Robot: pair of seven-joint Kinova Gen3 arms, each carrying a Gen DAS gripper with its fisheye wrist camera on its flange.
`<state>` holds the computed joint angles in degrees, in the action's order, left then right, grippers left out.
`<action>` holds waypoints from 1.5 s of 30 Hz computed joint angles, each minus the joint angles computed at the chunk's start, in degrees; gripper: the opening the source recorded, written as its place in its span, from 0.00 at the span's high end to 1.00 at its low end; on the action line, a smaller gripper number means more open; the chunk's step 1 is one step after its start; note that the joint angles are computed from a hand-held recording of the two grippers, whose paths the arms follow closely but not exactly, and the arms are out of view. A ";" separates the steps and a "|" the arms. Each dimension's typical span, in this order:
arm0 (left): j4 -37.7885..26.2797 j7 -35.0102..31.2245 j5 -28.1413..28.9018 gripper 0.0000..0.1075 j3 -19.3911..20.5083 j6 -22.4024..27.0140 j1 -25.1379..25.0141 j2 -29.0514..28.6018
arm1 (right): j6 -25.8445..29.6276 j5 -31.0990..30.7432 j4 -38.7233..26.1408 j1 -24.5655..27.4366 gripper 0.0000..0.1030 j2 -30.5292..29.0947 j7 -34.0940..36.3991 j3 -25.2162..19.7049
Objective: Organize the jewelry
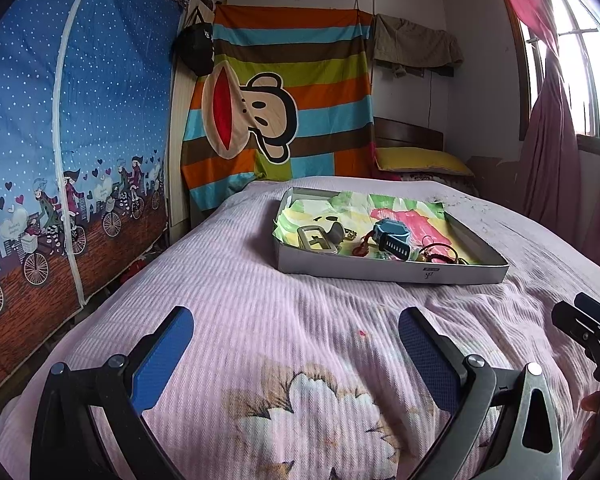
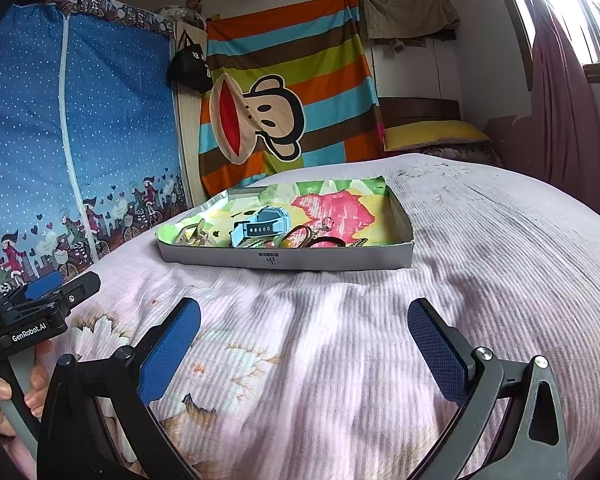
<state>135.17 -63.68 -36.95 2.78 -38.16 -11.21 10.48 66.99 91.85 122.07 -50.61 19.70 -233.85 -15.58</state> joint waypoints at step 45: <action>0.32 -1.53 1.37 0.04 0.13 -0.20 0.39 0.32 | 0.50 0.49 0.50 0.15 0.01 -0.02 -0.78 -0.14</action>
<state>135.48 -65.21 -35.57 2.91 -38.36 -10.82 10.80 67.49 92.34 122.57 -50.46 19.68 -234.64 -15.72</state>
